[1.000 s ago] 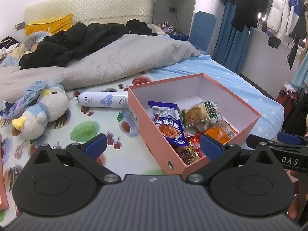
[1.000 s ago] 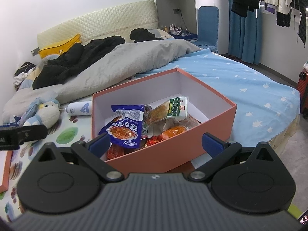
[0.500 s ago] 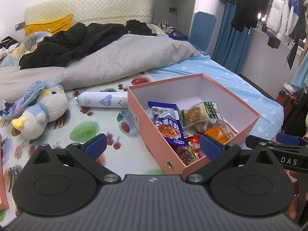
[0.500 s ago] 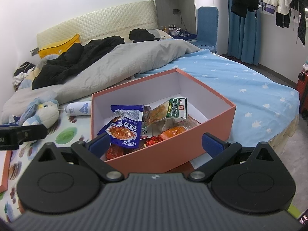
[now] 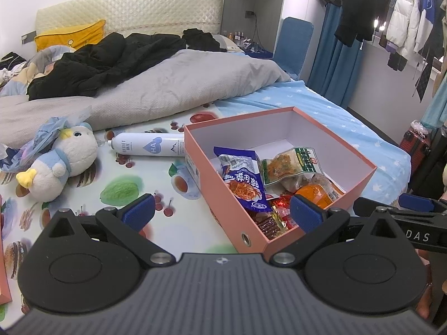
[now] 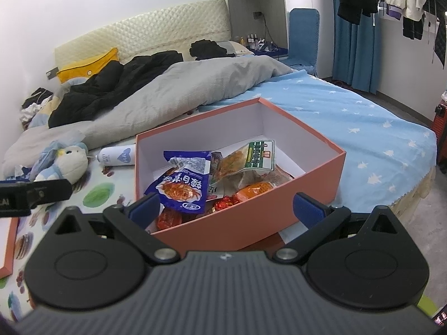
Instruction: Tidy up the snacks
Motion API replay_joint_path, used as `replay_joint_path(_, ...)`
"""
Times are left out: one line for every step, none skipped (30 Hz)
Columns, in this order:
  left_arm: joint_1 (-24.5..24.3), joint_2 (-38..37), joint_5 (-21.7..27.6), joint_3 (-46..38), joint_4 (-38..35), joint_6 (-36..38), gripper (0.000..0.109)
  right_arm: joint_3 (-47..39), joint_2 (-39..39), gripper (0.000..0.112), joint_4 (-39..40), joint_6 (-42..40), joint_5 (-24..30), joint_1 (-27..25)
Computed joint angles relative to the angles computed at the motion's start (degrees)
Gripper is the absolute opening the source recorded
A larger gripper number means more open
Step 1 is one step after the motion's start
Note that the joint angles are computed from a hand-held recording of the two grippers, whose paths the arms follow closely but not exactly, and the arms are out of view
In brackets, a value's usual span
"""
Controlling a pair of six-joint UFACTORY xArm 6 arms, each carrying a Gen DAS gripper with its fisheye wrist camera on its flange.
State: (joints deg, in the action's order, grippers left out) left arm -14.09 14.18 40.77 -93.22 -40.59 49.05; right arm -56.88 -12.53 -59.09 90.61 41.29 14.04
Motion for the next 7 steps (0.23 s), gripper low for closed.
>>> replay_joint_path(-0.03,-0.04,0.04,0.02,-0.02,-0.03,0.103,0.19,-0.17,0.103,0.01,-0.02,-0.05,-0.03)
replay_joint_path(-0.06,-0.06,0.05,0.01,-0.01,-0.14,0.103,0.17,-0.17,0.103,-0.02,-0.05,-0.01,-0.03)
replay_joint_path(-0.03,-0.04,0.15,-0.04,-0.02,-0.14,0.103,0.16,-0.16,0.103,-0.11,0.0,0.11,0.01)
replay_joint_path(-0.08,-0.04,0.19,-0.06,0.03,-0.22,0.103,0.14,-0.14,0.103,-0.1,-0.06,0.21,0.04)
replay_joint_path(-0.15,-0.08,0.08,-0.01,0.21,-0.4,0.103,0.19,-0.18,0.103,-0.15,-0.02,0.07,0.01)
replay_joint_path(-0.21,-0.1,0.02,0.01,0.38,-0.59,0.103,0.26,-0.24,0.103,-0.2,0.06,-0.06,-0.04)
replay_joint_path(-0.25,-0.1,-0.01,-0.01,0.45,-0.75,0.103,0.15,-0.14,0.103,-0.21,0.14,0.04,-0.01)
